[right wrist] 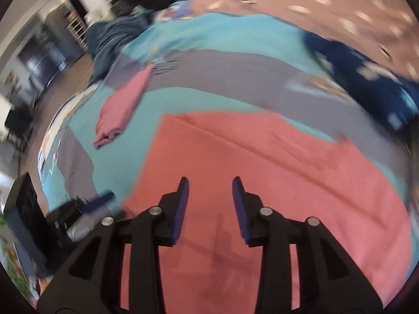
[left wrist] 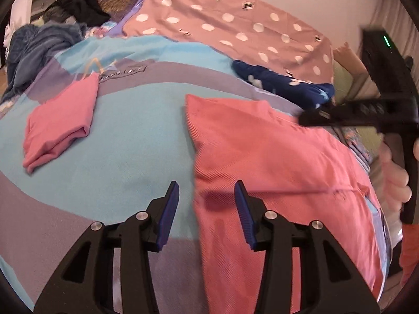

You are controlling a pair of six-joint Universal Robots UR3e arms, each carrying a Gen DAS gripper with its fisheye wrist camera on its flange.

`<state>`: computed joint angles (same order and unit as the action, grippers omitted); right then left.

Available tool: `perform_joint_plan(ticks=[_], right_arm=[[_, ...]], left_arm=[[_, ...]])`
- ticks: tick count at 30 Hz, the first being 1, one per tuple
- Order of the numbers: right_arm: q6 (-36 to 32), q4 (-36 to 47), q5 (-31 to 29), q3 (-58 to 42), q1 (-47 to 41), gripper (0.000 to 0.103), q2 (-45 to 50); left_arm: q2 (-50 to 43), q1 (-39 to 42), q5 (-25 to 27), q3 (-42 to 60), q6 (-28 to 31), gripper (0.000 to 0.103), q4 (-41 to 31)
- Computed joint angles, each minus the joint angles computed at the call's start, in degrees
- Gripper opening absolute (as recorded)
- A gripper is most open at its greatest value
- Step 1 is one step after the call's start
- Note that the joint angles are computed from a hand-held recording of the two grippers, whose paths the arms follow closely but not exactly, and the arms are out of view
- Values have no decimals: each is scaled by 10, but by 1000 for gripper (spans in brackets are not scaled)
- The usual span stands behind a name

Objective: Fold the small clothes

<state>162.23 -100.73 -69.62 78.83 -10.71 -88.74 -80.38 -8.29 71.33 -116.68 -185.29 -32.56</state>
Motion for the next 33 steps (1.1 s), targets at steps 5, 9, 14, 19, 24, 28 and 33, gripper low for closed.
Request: perform_joint_plan(ticks=[5,9,14,19,24,28,33], right_arm=[[86,-16,-66,-193,140,47,203],[102,12,-108,-305,181,46,313],[126,-46,-114,-298,174,3,331],[152,-48,-68,-332,151,0,365],[171,-66,-28,-315,133,8,356],[159,-116,22,-190,83,19,245],[33,-76,65,25,-4,19,27]], left_arm=[[-45,27,-46,14,-10,45,-12],[-32,43,-66,-31,-16,41,34],[-24,45,-72,-66,-19,9,73],[-32,-20,33,-50,-29,8,98],[-12,17,-4,-75,-37,8,96],[26,89,-76,-124,-58,5,94],[104,142,-151,-150,-42,5,69]])
